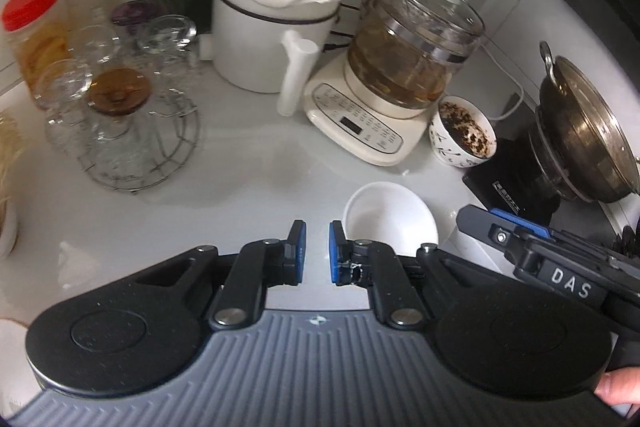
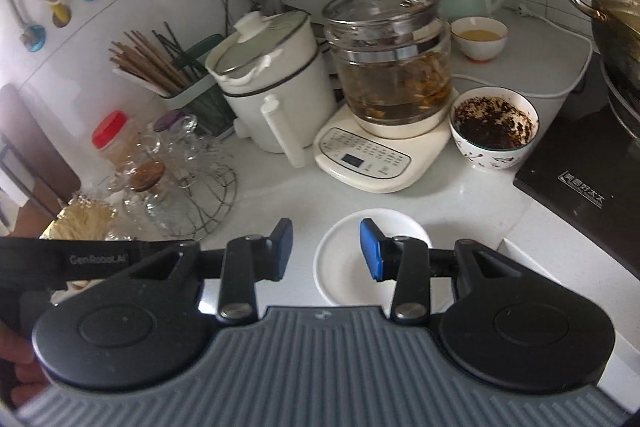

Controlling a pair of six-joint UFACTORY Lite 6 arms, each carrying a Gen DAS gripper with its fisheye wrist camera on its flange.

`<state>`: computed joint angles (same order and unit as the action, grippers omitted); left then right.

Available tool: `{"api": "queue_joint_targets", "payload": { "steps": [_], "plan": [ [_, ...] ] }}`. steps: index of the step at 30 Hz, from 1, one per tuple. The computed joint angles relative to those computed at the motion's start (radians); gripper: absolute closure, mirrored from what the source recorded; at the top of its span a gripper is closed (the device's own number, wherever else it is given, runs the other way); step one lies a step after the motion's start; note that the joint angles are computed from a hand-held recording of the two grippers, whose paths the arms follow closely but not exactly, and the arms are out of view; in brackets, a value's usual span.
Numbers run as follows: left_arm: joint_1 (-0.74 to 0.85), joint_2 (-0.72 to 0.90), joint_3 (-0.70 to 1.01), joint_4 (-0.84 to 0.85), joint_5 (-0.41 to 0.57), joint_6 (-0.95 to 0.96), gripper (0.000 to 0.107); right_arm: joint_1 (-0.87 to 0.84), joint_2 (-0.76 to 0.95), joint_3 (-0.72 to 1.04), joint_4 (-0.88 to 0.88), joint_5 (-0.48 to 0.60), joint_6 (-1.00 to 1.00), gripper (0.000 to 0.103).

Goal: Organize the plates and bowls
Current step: 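Move both grippers to the white ceramic bowl by the tea maker, then close both grippers on the rim of the white ceramic bowl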

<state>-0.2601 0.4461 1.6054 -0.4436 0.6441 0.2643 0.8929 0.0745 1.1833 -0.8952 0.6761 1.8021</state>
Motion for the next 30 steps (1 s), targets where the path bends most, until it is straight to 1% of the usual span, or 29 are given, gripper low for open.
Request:
{"api": "queue_joint_targets", "payload": {
  "steps": [8, 9, 10, 11, 12, 13, 14, 16, 17, 18, 21, 24, 26, 28, 30],
  "plan": [
    [-0.042, 0.184, 0.213, 0.024, 0.065, -0.046, 0.095, -0.07, -0.023, -0.068, 0.002, -0.03, 0.032, 0.062],
    [-0.046, 0.211, 0.24, 0.017, 0.076, -0.044, 0.09, -0.073, -0.03, -0.084, 0.004, -0.034, 0.036, 0.062],
    [-0.047, 0.233, 0.26, -0.003, 0.084, -0.028, 0.082, -0.077, -0.037, -0.1, 0.007, -0.043, 0.039, 0.062],
    [-0.044, 0.25, 0.273, -0.033, 0.093, -0.002, 0.076, -0.084, -0.043, -0.115, 0.011, -0.054, 0.041, 0.062],
    [-0.042, 0.262, 0.282, -0.054, 0.099, 0.014, 0.065, -0.092, -0.045, -0.125, 0.013, -0.06, 0.044, 0.062],
    [-0.041, 0.27, 0.284, -0.065, 0.099, 0.021, 0.062, -0.099, -0.043, -0.129, 0.018, -0.061, 0.043, 0.062],
    [-0.041, 0.284, 0.297, -0.069, 0.102, 0.024, 0.061, -0.11, -0.037, -0.13, 0.029, -0.065, 0.034, 0.062],
    [-0.045, 0.32, 0.334, -0.063, 0.111, 0.021, 0.061, -0.13, -0.027, -0.135, 0.041, -0.076, 0.037, 0.052],
    [-0.048, 0.343, 0.36, -0.053, 0.116, 0.011, 0.061, -0.137, -0.022, -0.141, 0.034, -0.085, 0.051, 0.042],
    [-0.051, 0.364, 0.383, -0.045, 0.119, 0.0, 0.061, -0.143, -0.014, -0.146, 0.025, -0.094, 0.063, 0.039],
    [-0.047, 0.437, 0.448, -0.062, 0.141, 0.008, 0.061, -0.179, 0.022, -0.152, 0.067, -0.154, 0.025, 0.039],
    [-0.043, 0.5, 0.488, -0.086, 0.148, 0.031, 0.061, -0.195, 0.046, -0.173, 0.037, -0.2, 0.064, 0.04],
    [-0.039, 0.53, 0.497, -0.119, 0.144, 0.045, 0.061, -0.211, 0.075, -0.175, 0.052, -0.226, 0.064, 0.04],
    [-0.038, 0.558, 0.512, -0.143, 0.146, 0.054, 0.061, -0.224, 0.101, -0.176, 0.06, -0.25, 0.072, 0.042],
    [-0.044, 0.597, 0.55, -0.134, 0.154, 0.048, 0.061, -0.236, 0.127, -0.173, 0.07, -0.273, 0.064, 0.047]
  ]
}}
